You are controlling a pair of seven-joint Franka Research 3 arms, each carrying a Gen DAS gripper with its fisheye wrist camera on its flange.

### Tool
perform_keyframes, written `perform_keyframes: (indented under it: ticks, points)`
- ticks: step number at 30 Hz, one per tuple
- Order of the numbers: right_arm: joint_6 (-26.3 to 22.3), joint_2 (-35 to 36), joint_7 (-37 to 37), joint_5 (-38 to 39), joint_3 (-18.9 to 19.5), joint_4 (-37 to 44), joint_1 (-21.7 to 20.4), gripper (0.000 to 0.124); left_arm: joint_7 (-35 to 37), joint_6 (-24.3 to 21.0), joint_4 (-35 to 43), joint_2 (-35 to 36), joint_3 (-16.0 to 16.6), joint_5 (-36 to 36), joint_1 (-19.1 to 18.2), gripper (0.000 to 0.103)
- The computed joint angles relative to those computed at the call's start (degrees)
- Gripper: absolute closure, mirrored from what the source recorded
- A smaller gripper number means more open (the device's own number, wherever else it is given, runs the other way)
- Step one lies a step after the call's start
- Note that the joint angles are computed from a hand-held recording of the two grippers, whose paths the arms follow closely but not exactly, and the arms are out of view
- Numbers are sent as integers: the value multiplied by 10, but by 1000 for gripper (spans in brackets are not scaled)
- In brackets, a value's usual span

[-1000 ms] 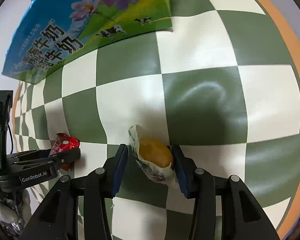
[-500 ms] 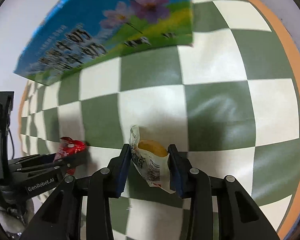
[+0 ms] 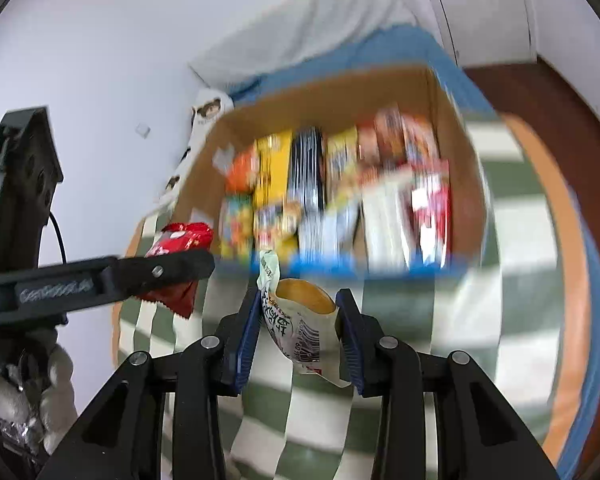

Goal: Organize snacks
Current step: 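Carry both packets into the box, open both tools and withdraw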

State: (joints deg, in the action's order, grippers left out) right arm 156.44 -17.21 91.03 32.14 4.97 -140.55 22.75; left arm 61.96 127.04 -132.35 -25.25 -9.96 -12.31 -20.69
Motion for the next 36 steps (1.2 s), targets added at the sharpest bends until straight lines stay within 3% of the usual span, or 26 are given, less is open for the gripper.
perform_keyframes:
  ticks: [8,14,16,18,20,26,36]
  points:
    - [-23,179,40,-131,4,181,-40,84,18,-23,133,177,1,43,54,70]
    - [-80,268,30,-113,2,271,-51,83,43,-38,171,255,-10,30,78,68]
    - [-81,280,34,-108,0,275,-52,78,37,-49,178,267,-15,39,83,62]
    - [-94,292,69,-149,-12,290,-44,31,28,-58,183,276,-18,58,85,35]
    - [-109,299,110,-199,-24,300,-36,30,16,-58,185,279,-20,88,86,11]
    - [-146,296,168,-283,-38,304,-34,27,8,-42,170,268,-23,104,88,11]
    - [-150,265,223,-361,-39,276,-40,26,-13,-27,123,224,-28,153,76,11]
